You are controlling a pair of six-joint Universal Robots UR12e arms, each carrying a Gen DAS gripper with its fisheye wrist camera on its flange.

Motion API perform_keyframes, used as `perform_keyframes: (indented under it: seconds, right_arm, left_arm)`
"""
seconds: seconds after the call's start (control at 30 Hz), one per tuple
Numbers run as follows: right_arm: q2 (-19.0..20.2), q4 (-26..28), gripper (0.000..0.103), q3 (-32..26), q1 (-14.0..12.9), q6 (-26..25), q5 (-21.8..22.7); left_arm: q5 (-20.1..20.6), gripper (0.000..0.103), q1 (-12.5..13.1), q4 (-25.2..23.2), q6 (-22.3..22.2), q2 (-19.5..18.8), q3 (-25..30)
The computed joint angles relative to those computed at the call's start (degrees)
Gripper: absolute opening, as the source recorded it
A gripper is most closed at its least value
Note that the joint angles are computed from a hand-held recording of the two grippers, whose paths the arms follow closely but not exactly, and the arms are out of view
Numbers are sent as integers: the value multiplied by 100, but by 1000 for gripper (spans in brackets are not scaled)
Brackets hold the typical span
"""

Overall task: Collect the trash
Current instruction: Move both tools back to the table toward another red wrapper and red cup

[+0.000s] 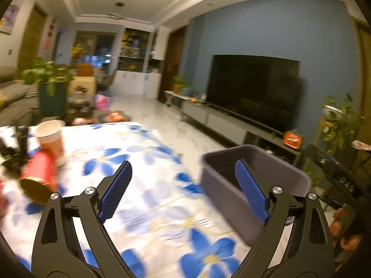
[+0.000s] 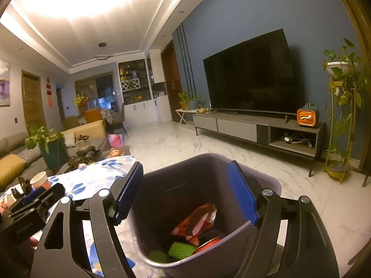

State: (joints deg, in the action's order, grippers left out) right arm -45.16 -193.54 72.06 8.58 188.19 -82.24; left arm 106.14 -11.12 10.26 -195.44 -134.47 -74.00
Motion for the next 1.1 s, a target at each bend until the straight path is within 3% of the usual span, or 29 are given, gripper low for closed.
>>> perform_keyframes:
  seconds: [0.17,0.4,0.6,0.9,1.1]
  right_arm:
    - [-70,-49,75,109,57,-99,256]
    - [-132,-102,79,200,200,-307,748]
    - [-122,30,79,180,385,-616,1158]
    - [-44,320,79,81,643,-963,1635]
    - [53,591,79,-57,795,-1177,1731]
  left_arm:
    - [816,90,11,121,-72,281,-516]
    - [2054,90,79,222,-607,744,-1333]
    - [2806,90,154,158,-847,1045,-1867]
    - [3071,90,267,147,-1143,1363,-2414]
    - [2902,90,380,173,-1047,1372,-2505]
